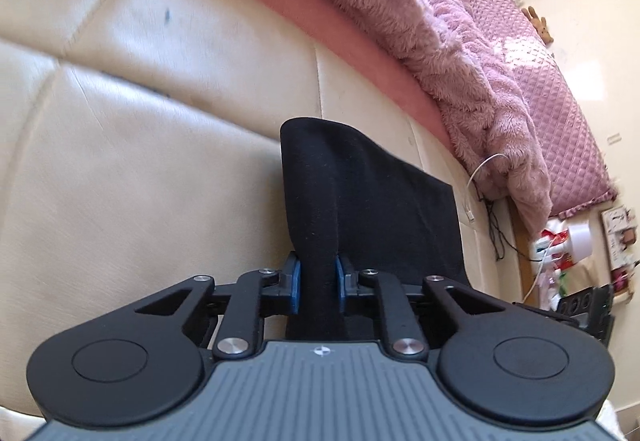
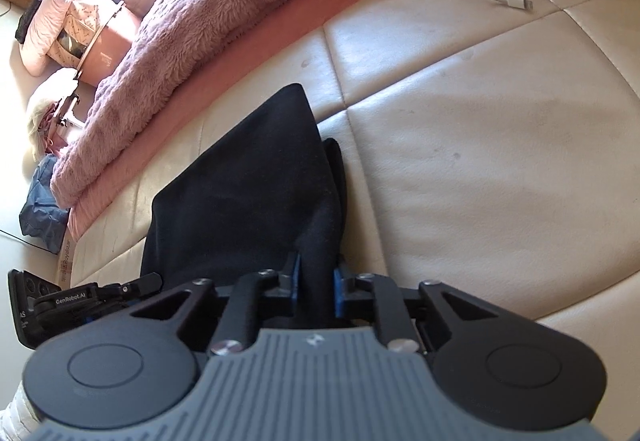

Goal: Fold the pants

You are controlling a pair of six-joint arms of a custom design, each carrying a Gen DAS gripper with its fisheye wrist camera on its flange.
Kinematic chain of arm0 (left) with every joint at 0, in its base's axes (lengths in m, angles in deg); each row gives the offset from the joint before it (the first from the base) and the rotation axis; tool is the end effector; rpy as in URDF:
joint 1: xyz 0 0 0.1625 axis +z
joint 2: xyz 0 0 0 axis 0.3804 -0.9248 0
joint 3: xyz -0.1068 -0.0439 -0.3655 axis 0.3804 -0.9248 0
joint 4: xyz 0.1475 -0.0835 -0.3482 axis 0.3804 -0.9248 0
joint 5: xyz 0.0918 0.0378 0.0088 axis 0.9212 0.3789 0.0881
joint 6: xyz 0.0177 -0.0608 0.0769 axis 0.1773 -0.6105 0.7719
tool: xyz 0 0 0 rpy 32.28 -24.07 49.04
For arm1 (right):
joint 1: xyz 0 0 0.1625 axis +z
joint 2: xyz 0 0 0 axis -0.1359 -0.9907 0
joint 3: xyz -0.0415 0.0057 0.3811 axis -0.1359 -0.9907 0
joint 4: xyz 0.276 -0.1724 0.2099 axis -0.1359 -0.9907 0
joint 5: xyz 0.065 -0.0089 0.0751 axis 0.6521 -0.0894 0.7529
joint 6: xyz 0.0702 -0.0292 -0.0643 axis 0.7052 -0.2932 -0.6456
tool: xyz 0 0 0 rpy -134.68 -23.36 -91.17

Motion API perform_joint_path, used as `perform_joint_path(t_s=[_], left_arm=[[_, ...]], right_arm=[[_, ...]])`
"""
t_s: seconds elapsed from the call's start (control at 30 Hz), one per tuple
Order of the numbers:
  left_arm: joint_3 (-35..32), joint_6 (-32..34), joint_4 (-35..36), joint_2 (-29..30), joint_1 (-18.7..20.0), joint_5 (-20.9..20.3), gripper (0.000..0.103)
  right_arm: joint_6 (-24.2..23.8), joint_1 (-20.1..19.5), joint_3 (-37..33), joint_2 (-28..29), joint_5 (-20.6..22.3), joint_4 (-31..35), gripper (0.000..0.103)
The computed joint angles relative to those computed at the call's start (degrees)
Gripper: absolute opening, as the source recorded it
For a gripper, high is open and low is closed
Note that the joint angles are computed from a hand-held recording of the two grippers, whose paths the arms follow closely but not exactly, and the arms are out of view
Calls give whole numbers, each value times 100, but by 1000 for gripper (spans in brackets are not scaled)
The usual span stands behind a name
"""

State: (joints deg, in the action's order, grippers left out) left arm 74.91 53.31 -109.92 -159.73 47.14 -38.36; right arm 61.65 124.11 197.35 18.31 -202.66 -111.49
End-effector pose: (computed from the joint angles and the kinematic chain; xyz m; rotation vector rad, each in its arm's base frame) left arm -0.0386 -0.4881 0.3283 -0.4240 -3.0789 0.2619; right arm 0.2490 -0.3284 0.1391 -0.5239 -2.6824 1.0019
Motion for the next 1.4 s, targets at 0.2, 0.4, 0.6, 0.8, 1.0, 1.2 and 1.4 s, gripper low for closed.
perform_joint_path(t_s=[0.2, 0.4, 0.6, 0.8, 1.0, 1.2, 1.4], left_arm=[[-591, 370, 507, -50, 48, 258, 18], [-1472, 1045, 1014, 130, 324, 494, 18], [-2713, 1528, 1463, 623, 672, 649, 18], [-3758, 1873, 1613, 1191, 979, 801, 18], [-4403, 2022, 1738, 1718, 1310, 593, 18], [-4540, 2069, 1735, 1921, 1569, 585, 22], [-4495, 2144, 1532, 1881, 1740, 597, 35]], right_arm=[[44, 264, -557, 552, 113, -21, 9], [-31, 360, -1388, 1373, 434, -112, 9], [-108, 413, -2610, 2365, 753, 6, 9], [-177, 449, -4005, 3381, 846, 254, 9], [-288, 388, -4884, 3918, 769, 685, 9], [-181, 268, -4934, 4026, 652, 851, 9], [-185, 248, -4919, 4081, 550, 853, 11]])
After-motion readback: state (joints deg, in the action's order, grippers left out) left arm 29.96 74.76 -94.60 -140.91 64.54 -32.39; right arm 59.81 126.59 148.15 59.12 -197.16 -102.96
